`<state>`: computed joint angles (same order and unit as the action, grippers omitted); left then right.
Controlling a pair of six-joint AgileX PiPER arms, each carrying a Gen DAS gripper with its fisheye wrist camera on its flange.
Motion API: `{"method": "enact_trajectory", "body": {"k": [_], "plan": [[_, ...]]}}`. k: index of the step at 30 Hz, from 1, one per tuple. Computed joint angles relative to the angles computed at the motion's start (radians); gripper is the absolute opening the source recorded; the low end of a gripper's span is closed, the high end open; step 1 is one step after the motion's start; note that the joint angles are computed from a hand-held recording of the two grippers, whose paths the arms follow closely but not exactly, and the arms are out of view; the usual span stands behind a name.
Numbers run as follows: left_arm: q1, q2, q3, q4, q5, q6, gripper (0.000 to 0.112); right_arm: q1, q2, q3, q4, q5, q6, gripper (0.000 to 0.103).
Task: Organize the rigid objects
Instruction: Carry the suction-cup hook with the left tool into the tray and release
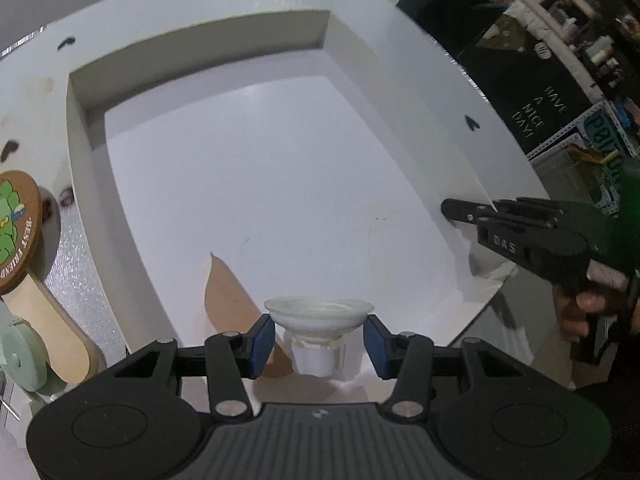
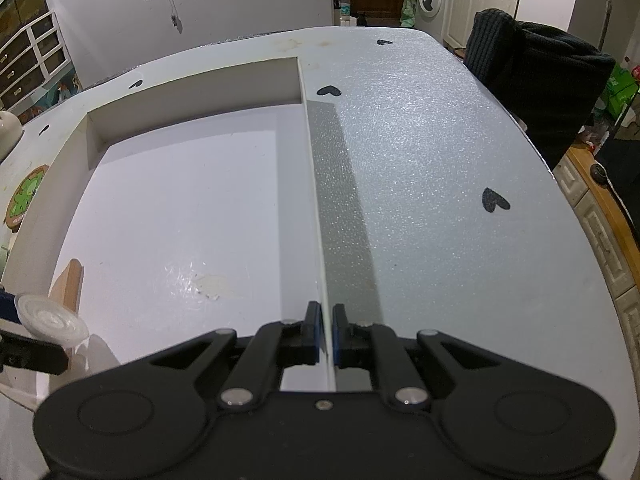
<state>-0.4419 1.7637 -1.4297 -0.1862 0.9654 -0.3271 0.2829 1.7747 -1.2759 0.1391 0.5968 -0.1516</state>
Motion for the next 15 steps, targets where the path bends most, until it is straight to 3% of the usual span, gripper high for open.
{"method": "enact_trajectory", "body": {"k": [2,4,15], "plan": [[0.007,0.023,-0.031,-0.007,0.017,0.001,0.052,-0.002,-0.002,0.004,0.006,-0.004,-0.003,0.008],[0.003,0.039,-0.06,0.011,0.026,-0.013,0.063,-0.003,-0.002,0.006,0.009,-0.007,-0.002,0.008],[0.003,0.011,-0.036,-0.03,-0.023,-0.012,0.063,-0.009,-0.006,0.014,0.022,-0.011,-0.019,0.008]]}}
